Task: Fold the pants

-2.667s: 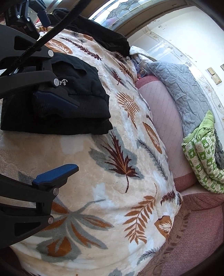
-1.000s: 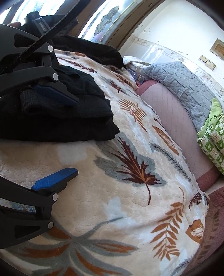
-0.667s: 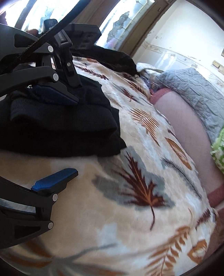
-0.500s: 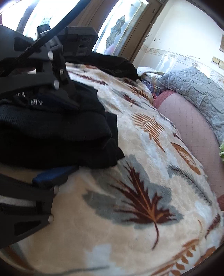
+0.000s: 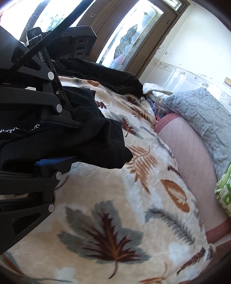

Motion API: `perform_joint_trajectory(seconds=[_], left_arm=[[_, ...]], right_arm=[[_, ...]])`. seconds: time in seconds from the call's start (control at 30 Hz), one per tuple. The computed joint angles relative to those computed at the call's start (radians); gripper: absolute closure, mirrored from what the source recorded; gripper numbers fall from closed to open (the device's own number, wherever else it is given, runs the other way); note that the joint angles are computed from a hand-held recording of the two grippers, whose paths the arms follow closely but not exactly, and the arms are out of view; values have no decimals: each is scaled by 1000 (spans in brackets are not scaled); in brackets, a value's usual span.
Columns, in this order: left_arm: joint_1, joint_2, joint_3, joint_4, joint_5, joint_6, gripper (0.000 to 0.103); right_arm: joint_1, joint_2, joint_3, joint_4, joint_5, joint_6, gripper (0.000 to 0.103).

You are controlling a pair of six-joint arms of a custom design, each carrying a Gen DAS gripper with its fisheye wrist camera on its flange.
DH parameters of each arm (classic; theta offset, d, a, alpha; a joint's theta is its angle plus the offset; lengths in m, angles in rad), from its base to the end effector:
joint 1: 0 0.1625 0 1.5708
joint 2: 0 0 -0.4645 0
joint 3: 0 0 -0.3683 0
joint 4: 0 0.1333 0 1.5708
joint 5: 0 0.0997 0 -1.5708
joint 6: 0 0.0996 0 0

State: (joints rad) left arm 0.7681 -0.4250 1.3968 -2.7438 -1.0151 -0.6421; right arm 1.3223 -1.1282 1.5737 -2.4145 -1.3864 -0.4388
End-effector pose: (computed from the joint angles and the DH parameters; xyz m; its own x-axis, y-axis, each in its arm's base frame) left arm -0.4070 -0.6516 -0.0131 -0.9554 0.0230 -0.2943 0.1655 0.8672 -0.4696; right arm -0.0157 -0.6781 0.3719 -0.9747 -0.2231 0.0117 -0.2070 0.8822 -0.4228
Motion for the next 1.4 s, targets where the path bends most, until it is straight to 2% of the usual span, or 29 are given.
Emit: perform_joint_trajectory(seconds=[0.17, 0.4, 0.7, 0.87, 1.07, 1.33, 1.4], left_arm=[[28, 43, -145, 76, 63, 75, 59], [73, 94, -295, 131, 80, 118, 59], [99, 150, -403, 180, 121, 153, 59], [104, 188, -464, 207, 171, 188, 59], [118, 252, -577, 301, 234, 220, 59], [140, 286, -619, 309, 238, 234, 59], [143, 289, -620, 307, 240, 237, 59]], right_arm=[[42, 72, -98, -3, -29, 6, 72], [72, 185, -263, 33, -47, 38, 72], [79, 279, -405, 102, -56, 41, 72], [75, 329, -471, 130, -57, 49, 72], [72, 379, -532, 140, -70, 38, 72], [53, 433, -582, 133, -81, 44, 72], [48, 439, -588, 132, -74, 44, 68]])
